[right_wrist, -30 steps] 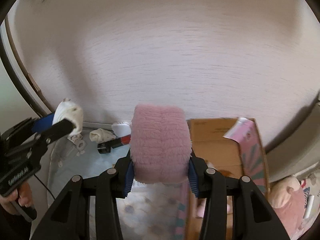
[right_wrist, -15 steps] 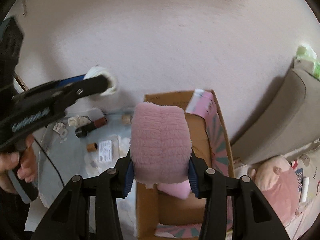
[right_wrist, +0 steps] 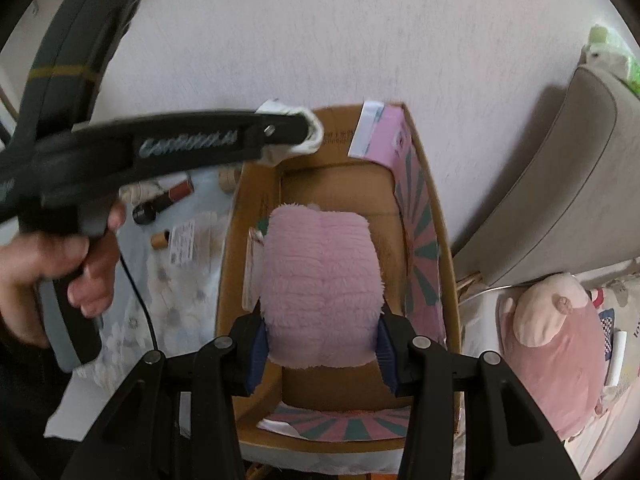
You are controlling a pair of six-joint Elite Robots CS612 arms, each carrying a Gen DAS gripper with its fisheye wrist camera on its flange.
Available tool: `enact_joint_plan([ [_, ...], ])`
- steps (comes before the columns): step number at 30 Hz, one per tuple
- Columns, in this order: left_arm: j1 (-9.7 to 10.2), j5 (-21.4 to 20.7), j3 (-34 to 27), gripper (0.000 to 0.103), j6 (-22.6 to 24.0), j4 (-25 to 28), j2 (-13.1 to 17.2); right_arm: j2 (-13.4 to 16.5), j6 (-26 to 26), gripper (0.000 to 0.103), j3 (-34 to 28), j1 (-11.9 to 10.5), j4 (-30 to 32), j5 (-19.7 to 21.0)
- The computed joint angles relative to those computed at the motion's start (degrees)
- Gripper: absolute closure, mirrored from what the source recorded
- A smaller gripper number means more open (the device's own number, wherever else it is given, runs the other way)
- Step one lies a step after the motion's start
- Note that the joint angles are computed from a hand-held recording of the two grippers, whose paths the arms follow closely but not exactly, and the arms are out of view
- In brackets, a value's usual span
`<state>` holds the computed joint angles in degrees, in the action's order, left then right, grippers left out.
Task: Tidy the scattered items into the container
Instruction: 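Carry sock and pink towel with both tools and drop them into the box, then move both tools back to the bed and grasp the clear plastic box with right tool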
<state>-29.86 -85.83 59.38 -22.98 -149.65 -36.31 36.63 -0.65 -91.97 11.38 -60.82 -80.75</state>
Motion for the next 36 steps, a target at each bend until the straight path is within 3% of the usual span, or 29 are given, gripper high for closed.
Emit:
enact_joint_plan([
  [6,0.0,0.82,-1.17,0.071,0.41,1.57,0.34,0.3,-0.48,0.061,-0.09,-0.34,1.03,0.52],
  [9,-0.07,2.57,-2.11,0.071,-0.64,4.89,0.43,0.05,-0.43,0.061,0.25,-0.28,0.75,0.25],
  [11,0.25,1.05,-2.8,0.066,-1.93,6.19,0.72,0.01,0.77,0.057,0.49,-0.1,0.07,-1.02],
  [12,0.49,-0.42,-3.28,0.056,-2.44,7.08,0.94,0.01,1.35,0.05,0.57,-0.07,-0.13,-1.33],
  [13,0.66,-1.54,-3.65,0.031,-2.58,7.68,1.13,-0.05,1.59,0.041,0.76,-0.09,-0.24,-1.34],
  [15,0.45,-0.53,-3.18,0.0,-1.99,6.7,0.89,0.08,1.9,0.032,0.6,-0.02,-0.44,-1.77],
  [20,-0.04,1.53,-2.4,0.0,-0.16,6.03,0.0,0.31,1.5,0.032,0.25,0.34,-0.41,-3.38],
  [27,-0.73,7.07,1.81,0.0,-0.65,3.76,-2.9,0.16,3.87,0.032,-0.28,0.16,0.63,-2.44],
  [36,-0.18,7.03,9.54,0.0,-1.82,-0.88,-7.46,-0.27,5.72,0.032,-0.91,0.61,0.15,-2.72],
])
